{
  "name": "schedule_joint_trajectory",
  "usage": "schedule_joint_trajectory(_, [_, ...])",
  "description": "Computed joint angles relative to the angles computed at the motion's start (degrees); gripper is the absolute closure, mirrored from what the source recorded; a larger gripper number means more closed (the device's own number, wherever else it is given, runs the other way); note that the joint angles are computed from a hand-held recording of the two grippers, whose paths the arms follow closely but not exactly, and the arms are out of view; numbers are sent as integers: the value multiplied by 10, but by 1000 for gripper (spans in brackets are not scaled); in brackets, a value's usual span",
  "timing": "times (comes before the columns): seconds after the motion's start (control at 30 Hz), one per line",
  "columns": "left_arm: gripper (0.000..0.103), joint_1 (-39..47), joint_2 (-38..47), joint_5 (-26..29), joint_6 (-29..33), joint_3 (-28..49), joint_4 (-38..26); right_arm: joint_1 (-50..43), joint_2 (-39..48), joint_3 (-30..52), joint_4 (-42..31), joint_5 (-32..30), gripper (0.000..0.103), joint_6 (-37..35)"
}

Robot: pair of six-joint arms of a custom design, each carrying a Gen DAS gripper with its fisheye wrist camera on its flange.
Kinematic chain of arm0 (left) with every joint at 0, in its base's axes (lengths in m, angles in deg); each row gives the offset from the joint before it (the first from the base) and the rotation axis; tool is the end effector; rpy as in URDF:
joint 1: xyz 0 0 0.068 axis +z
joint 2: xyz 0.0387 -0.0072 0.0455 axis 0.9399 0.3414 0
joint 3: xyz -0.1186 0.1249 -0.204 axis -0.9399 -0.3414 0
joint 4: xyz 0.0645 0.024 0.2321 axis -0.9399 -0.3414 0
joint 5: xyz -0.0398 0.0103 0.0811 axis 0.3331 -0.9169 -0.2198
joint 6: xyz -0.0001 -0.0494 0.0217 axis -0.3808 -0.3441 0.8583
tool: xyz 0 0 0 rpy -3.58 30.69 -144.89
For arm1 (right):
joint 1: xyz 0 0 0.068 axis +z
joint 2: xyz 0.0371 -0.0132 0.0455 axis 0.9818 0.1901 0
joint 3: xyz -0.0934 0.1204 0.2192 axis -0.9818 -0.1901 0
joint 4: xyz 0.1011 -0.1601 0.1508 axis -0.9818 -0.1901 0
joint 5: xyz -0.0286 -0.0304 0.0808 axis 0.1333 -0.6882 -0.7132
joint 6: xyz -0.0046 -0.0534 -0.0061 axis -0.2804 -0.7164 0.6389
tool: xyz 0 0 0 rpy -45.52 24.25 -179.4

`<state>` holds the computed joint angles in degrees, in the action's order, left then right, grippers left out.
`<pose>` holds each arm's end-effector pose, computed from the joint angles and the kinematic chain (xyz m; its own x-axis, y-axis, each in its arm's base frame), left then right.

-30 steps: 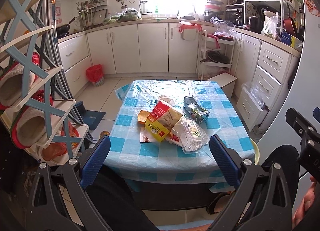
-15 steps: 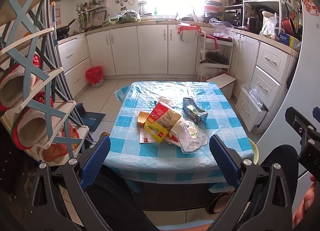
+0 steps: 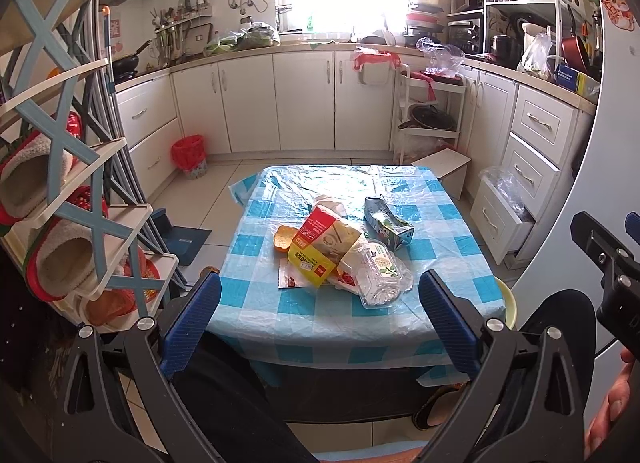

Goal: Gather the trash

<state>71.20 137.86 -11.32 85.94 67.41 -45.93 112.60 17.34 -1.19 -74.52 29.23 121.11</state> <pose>0.3028 -0.0043 0.3808 -0.5530 0.2410 -0.7976 0.3672 0.9298 0.0263 0.2106 0.1054 0.3788 -0.3927 0.2108 -0.8952 0.4990 0.8665 -0.0148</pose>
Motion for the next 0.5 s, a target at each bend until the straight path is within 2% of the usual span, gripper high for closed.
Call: schedule_joint_trajectory(0.5, [8, 3, 3, 5, 1, 7, -8, -3, 6, 7, -3, -11, 7, 0])
